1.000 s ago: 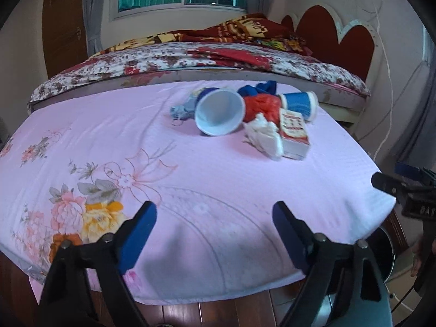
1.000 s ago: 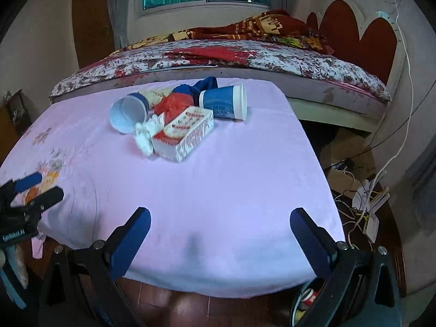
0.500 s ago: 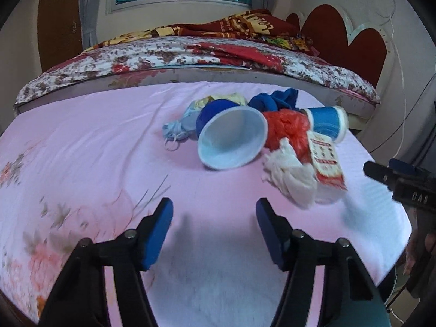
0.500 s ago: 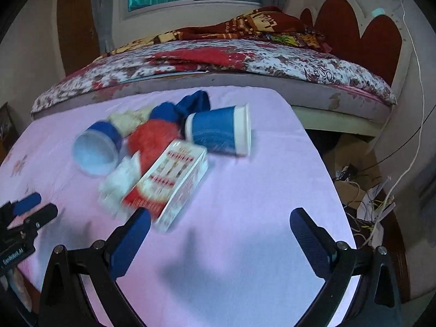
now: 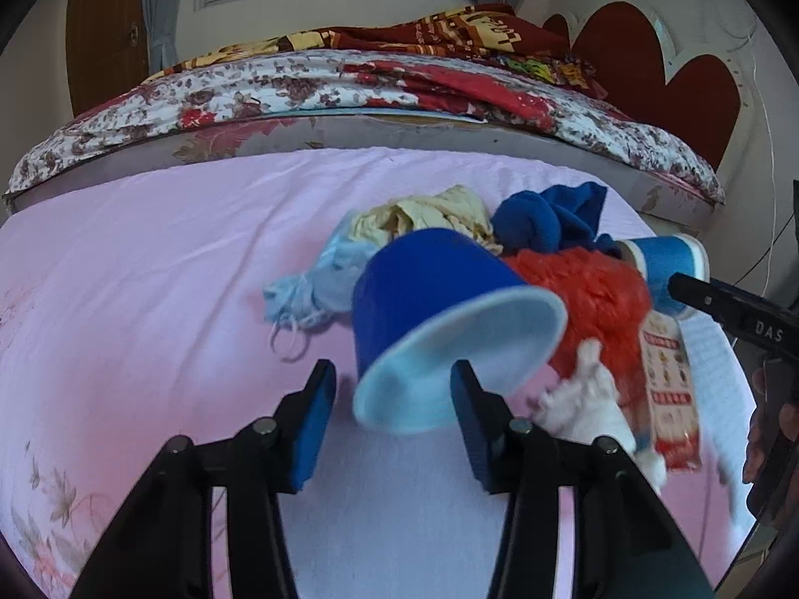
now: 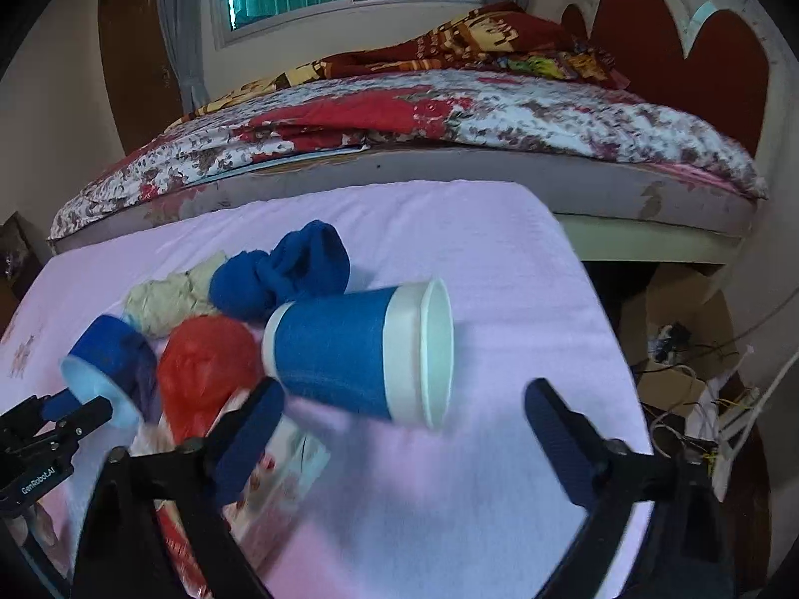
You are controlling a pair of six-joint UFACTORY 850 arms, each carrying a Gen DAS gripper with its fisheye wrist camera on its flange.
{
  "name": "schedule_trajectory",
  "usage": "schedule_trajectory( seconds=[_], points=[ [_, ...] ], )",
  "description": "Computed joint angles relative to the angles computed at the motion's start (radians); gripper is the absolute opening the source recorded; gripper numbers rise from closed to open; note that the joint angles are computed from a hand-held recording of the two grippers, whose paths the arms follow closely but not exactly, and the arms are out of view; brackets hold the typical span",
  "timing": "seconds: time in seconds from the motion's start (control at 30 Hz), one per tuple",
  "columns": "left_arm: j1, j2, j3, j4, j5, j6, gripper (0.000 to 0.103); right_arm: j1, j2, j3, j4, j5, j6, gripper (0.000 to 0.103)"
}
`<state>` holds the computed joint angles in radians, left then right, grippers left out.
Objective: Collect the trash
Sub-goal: 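Grasp the dark blue paper cup with the left tool while the right tool grasps the blue-and-white cup, then carry both cups over the black bin and open both tools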
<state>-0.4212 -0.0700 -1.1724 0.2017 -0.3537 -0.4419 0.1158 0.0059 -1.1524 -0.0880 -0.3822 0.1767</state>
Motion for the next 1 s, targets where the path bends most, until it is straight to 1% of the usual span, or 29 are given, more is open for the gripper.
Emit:
schedule_trajectory(
  seconds=[0.03,0.07,0.1,0.13,0.17,0.2,0.23,0.3,0.4,0.43,0.47,0.53,0.6,0.63,0.67,0.77,0.83,0.9,0.93,1.0],
  points=[
    [0.001,-0.010,-0.009,-0.020,-0.004,0.020,0.044,-0.007,-0.011,-0.008,0.064,-0.001,-0.064,0.079],
    [0.001,-0.020,-0.018,-0.028,-0.008,0.031,0.040,-0.012,-0.020,-0.015,0.117,-0.004,-0.117,0.070],
    [0.001,-0.026,-0.024,-0.032,-0.012,0.036,0.033,-0.018,-0.022,-0.016,0.169,-0.006,-0.170,0.056],
    [0.002,-0.032,-0.029,-0.049,-0.016,0.053,0.027,-0.022,-0.024,-0.016,0.225,-0.009,-0.227,0.046],
    [0.007,-0.032,-0.027,-0.091,-0.011,0.091,0.010,-0.027,-0.019,-0.011,0.280,-0.007,-0.283,0.027],
    [0.013,-0.028,-0.021,-0.143,0.005,0.138,0.009,-0.027,-0.012,-0.002,0.310,-0.003,-0.314,0.018],
    [0.015,-0.017,-0.008,-0.163,0.019,0.160,0.009,-0.028,-0.003,0.008,0.357,0.000,-0.366,0.016],
    [0.016,-0.010,-0.002,-0.189,0.030,0.192,0.006,-0.019,0.022,0.035,0.363,0.021,-0.395,0.009],
    [0.009,0.018,0.024,-0.156,0.051,0.170,0.006,-0.004,0.056,0.069,0.316,0.054,-0.362,0.003],
    [0.007,0.026,0.033,-0.138,0.057,0.152,0.006,0.001,0.065,0.076,0.276,0.063,-0.324,0.003],
    [0.008,0.034,0.041,-0.144,0.056,0.154,0.006,0.004,0.070,0.081,0.278,0.065,-0.323,0.003],
    [0.014,0.036,0.045,-0.165,0.058,0.170,0.006,0.010,0.067,0.075,0.264,0.056,-0.304,0.003],
    [0.017,0.032,0.041,-0.165,0.057,0.171,0.006,0.020,0.054,0.058,0.175,0.041,-0.213,0.004],
    [0.018,0.034,0.042,-0.161,0.061,0.169,0.006,0.020,0.042,0.045,0.168,0.026,-0.197,0.004],
    [0.021,0.037,0.042,-0.169,0.064,0.176,0.006,0.016,0.036,0.040,0.202,0.022,-0.222,0.004],
    [0.027,0.053,0.051,-0.196,0.074,0.198,0.006,0.027,0.026,0.028,0.141,0.015,-0.179,0.003],
    [0.028,0.068,0.060,-0.182,0.081,0.189,0.006,0.043,0.044,0.040,0.034,0.030,-0.095,0.003],
    [0.030,0.084,0.067,-0.165,0.082,0.169,0.006,0.051,0.065,0.050,0.000,0.028,-0.075,0.003],
    [0.031,0.091,0.071,-0.163,0.083,0.165,0.006,0.057,0.080,0.058,-0.053,0.031,-0.030,0.003],
    [0.030,0.111,0.085,-0.147,0.085,0.147,0.006,0.059,0.115,0.076,-0.071,0.034,-0.016,0.003]
  ],
)
